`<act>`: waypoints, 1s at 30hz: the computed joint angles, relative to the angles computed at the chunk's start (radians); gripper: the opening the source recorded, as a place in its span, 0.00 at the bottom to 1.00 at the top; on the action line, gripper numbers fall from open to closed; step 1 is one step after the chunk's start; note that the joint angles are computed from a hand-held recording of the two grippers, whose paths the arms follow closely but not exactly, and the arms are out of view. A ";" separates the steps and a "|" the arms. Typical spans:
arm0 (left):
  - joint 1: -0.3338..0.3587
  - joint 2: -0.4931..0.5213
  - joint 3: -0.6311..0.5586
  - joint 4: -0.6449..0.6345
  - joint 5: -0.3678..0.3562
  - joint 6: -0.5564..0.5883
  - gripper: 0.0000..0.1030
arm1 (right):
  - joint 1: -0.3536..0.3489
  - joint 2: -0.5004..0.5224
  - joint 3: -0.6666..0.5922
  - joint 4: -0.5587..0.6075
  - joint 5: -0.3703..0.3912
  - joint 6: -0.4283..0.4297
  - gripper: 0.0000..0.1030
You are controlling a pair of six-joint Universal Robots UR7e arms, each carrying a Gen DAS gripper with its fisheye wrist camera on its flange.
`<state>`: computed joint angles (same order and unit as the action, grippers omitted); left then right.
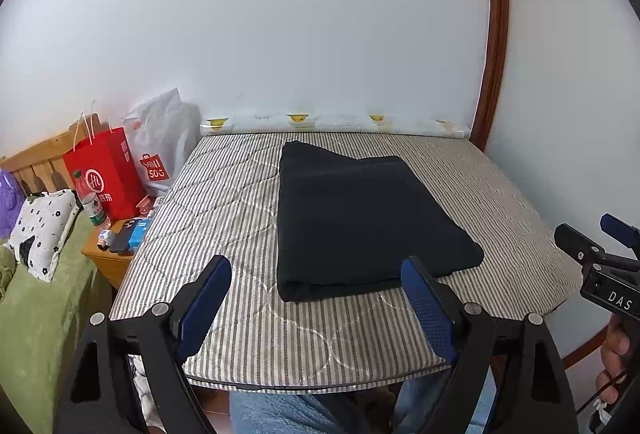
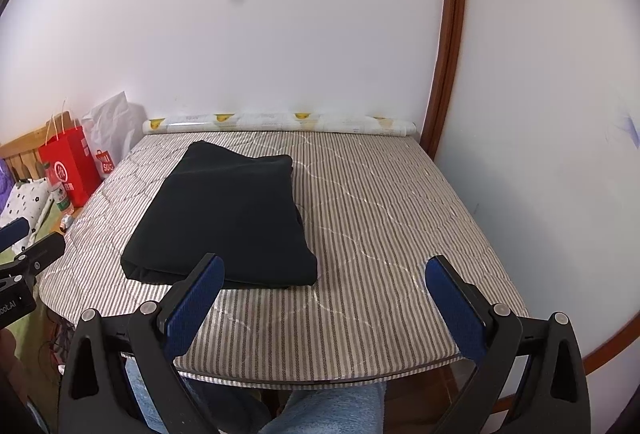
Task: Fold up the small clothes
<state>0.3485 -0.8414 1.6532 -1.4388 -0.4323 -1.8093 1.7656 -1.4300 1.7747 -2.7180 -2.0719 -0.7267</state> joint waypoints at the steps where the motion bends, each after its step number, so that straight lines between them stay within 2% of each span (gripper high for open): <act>1: 0.000 0.001 -0.001 0.000 0.000 -0.001 0.84 | 0.000 0.000 -0.001 -0.001 0.000 0.001 0.97; 30: -0.006 -0.003 -0.005 0.014 0.003 -0.014 0.84 | 0.008 -0.005 0.012 -0.023 -0.012 -0.001 0.97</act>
<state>0.3426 -0.8440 1.6486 -1.4248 -0.4297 -1.8230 1.7733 -1.4349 1.7870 -2.7412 -2.0836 -0.7280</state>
